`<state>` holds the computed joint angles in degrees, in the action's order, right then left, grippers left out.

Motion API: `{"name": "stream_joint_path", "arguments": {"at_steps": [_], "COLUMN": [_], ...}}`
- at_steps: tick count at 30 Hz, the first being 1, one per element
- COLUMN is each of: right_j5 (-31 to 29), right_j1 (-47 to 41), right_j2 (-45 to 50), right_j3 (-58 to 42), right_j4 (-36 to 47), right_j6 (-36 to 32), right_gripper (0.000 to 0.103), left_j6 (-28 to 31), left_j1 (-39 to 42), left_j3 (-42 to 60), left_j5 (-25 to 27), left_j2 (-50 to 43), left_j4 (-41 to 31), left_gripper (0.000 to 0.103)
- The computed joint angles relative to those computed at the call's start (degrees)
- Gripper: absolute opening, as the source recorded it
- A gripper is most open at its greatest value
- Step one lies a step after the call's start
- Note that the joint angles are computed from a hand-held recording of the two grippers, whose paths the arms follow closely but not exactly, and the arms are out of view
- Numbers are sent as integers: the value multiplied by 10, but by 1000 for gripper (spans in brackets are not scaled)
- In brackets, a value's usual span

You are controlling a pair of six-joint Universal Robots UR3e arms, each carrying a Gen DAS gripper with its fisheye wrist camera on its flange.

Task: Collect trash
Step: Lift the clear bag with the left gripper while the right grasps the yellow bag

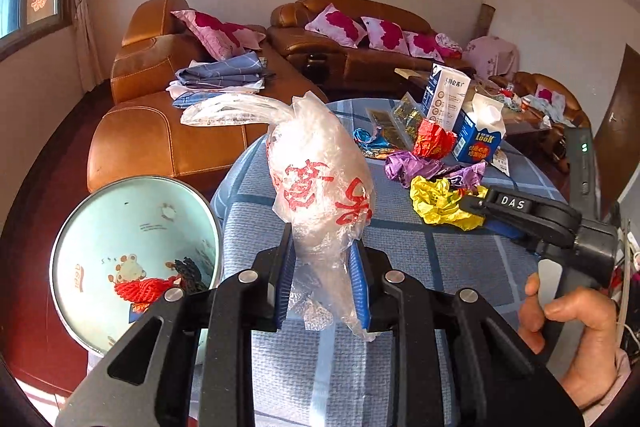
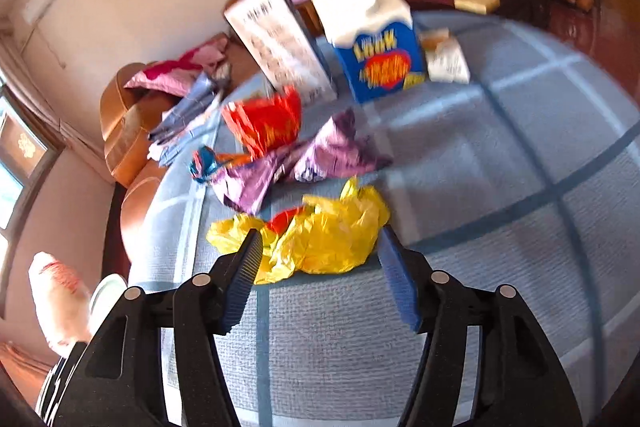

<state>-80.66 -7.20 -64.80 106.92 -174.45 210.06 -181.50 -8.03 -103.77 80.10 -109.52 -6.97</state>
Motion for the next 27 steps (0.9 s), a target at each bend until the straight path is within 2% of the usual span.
{"name": "stream_joint_path", "arguments": {"at_steps": [1,5,6,7,17,27], "right_j5": [3,-23,-22,-24,-89,-157], "right_j1": [0,14,16,18,71,153], "right_j2": [8,13,10,6,-99,-142], "right_j3": [-2,3,6,11,130,142], "right_j4": [-1,-21,-24,-27,-121,-118], "right_j6": [5,1,-3,-5,2,-5], "right_gripper": [38,31,24,22,22,22], "left_j6": [1,9,12,14,30,54], "left_j1": [7,36,41,45,77,120], "left_j3": [-7,-42,-50,-55,-111,-180], "left_j5": [-4,-10,-10,-10,32,51], "left_j2": [6,31,35,37,80,144], "left_j4": [-1,5,7,9,32,56], "left_gripper": [25,25,25,25,25,25]}}
